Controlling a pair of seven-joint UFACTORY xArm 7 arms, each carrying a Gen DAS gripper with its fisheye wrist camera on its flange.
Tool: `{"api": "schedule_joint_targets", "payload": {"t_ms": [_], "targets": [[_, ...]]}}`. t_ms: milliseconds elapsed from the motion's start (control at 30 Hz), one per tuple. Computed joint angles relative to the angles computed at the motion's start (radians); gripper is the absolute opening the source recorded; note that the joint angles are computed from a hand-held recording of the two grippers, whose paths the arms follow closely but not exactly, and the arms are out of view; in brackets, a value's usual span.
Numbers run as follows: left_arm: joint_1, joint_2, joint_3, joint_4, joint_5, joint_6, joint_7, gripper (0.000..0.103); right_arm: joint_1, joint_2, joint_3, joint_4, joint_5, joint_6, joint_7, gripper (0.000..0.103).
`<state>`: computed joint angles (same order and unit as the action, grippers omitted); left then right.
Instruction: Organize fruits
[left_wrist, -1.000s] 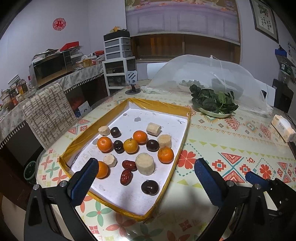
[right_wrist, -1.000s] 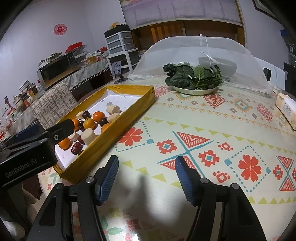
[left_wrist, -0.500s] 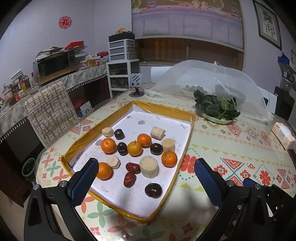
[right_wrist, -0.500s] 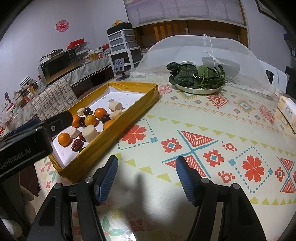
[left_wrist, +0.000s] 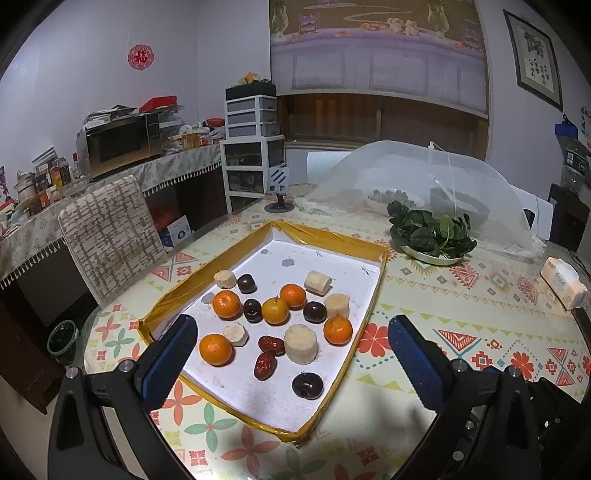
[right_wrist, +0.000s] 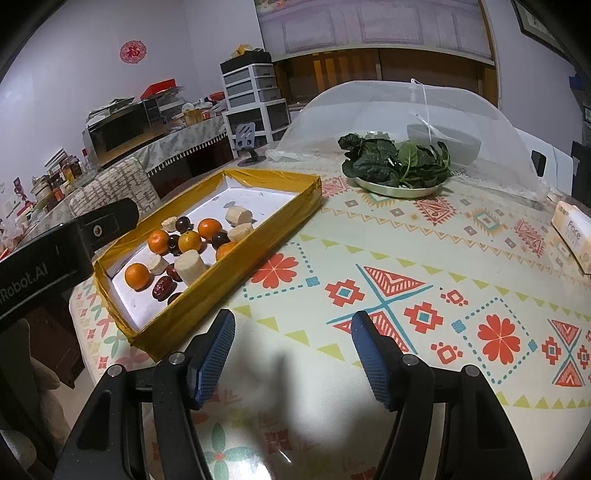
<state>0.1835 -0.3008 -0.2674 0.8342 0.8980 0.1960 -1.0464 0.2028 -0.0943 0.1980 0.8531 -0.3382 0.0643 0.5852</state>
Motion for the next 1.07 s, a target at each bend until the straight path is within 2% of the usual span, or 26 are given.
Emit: {"api": "schedule_joint_targets", "payload": {"t_ms": [67,133,233,333,500,533,667,700,900,967,1067], "targets": [[0.031,-0.018,-0.026,-0.002,0.049,0.0,-0.056,0.103,-0.003,-0.008,0.002,-0.005,-0.005,-0.003,0.005,0.07],[0.082,-0.051,-0.064,-0.011,0.133,-0.012,-0.159,0.103,-0.009,-0.017,0.007,-0.012,-0.012,-0.007,0.012,0.07],[0.14,-0.106,-0.085,-0.027,0.216,-0.053,-0.281,0.103,-0.023,-0.034,0.021,-0.024,-0.031,-0.016,0.022,0.07],[0.178,-0.155,-0.099,-0.043,0.217,-0.055,-0.34,0.103,-0.044,-0.052,0.041,-0.036,-0.056,-0.03,0.036,0.07],[0.337,-0.216,-0.179,-0.084,0.258,-0.153,-0.482,0.103,-0.057,-0.066,0.059,-0.049,-0.05,-0.044,0.024,0.072],[0.347,-0.217,-0.19,-0.087,0.243,-0.145,-0.475,0.103,-0.057,-0.065,0.062,-0.049,-0.047,-0.044,0.02,0.072],[0.351,-0.21,-0.237,-0.078,0.207,-0.056,-0.394,0.103,-0.038,-0.061,0.06,-0.049,-0.021,-0.044,-0.018,0.072],[0.331,-0.2,-0.232,-0.075,0.203,-0.042,-0.364,0.103,-0.037,-0.059,0.062,-0.048,-0.019,-0.045,-0.022,0.073],[0.203,-0.136,-0.159,-0.057,0.162,-0.001,-0.251,0.103,-0.015,-0.045,0.062,-0.04,-0.003,-0.042,-0.053,0.075],[0.151,-0.114,-0.121,-0.051,0.129,0.002,-0.203,0.103,-0.024,-0.046,0.069,-0.039,-0.014,-0.042,-0.039,0.075],[0.113,-0.095,-0.109,-0.035,0.126,0.021,-0.177,0.103,-0.054,-0.053,0.084,-0.043,-0.042,-0.044,0.006,0.076]]}}
